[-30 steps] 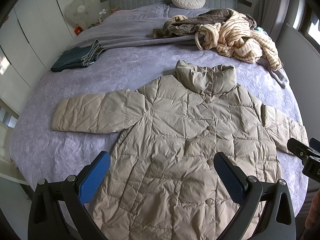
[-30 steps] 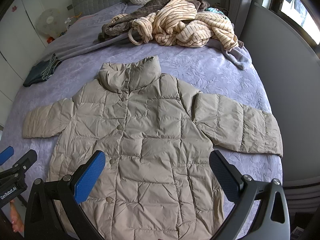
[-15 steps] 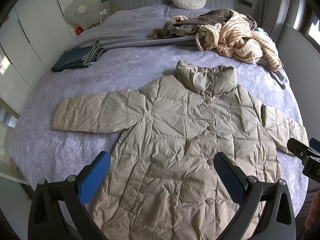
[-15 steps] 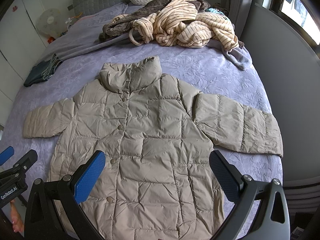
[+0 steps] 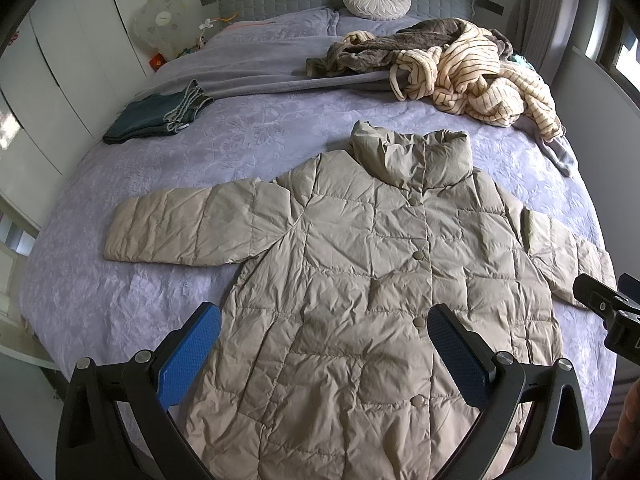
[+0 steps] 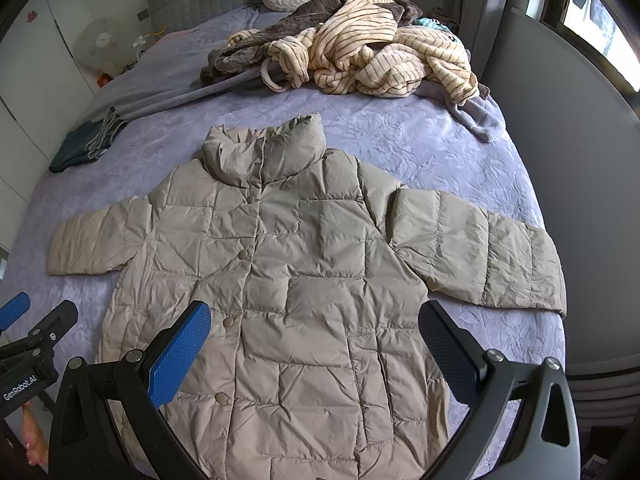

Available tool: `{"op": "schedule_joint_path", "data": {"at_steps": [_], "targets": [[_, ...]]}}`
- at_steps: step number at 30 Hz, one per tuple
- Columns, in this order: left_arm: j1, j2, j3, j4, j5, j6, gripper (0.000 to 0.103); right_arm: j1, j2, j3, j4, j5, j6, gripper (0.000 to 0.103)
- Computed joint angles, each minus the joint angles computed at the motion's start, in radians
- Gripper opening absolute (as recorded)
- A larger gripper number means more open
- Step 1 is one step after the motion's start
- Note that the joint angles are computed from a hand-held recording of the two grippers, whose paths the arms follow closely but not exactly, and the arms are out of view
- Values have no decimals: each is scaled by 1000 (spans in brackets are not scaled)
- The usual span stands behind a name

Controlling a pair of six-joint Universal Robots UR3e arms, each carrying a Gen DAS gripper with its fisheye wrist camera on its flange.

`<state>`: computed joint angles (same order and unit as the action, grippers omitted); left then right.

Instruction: Fold large clothes

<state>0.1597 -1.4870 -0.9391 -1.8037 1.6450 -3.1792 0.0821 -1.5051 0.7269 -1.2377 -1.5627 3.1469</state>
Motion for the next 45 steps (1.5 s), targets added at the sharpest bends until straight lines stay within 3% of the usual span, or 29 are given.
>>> {"op": "schedule_joint_path", "data": {"at_steps": [25, 30, 34, 38, 42, 45], "targets": [[1, -4, 8, -6, -3, 2, 103, -9, -12, 8, 6, 4, -4, 103], [40, 26, 0, -37, -44, 40, 103, 0, 19, -28, 29, 5, 24, 103], [166, 77, -70, -61, -153, 122, 103, 18, 50, -58, 62, 26, 63, 103], [347, 123, -195, -47, -256, 262, 103, 98, 88, -68, 67, -23, 112, 103], [526, 127, -323, 19, -317, 370, 103, 173, 123, -31, 19, -23, 180, 103], [663, 90, -414, 89, -366, 437, 103, 211, 117, 85, -115, 30, 262, 103]]}}
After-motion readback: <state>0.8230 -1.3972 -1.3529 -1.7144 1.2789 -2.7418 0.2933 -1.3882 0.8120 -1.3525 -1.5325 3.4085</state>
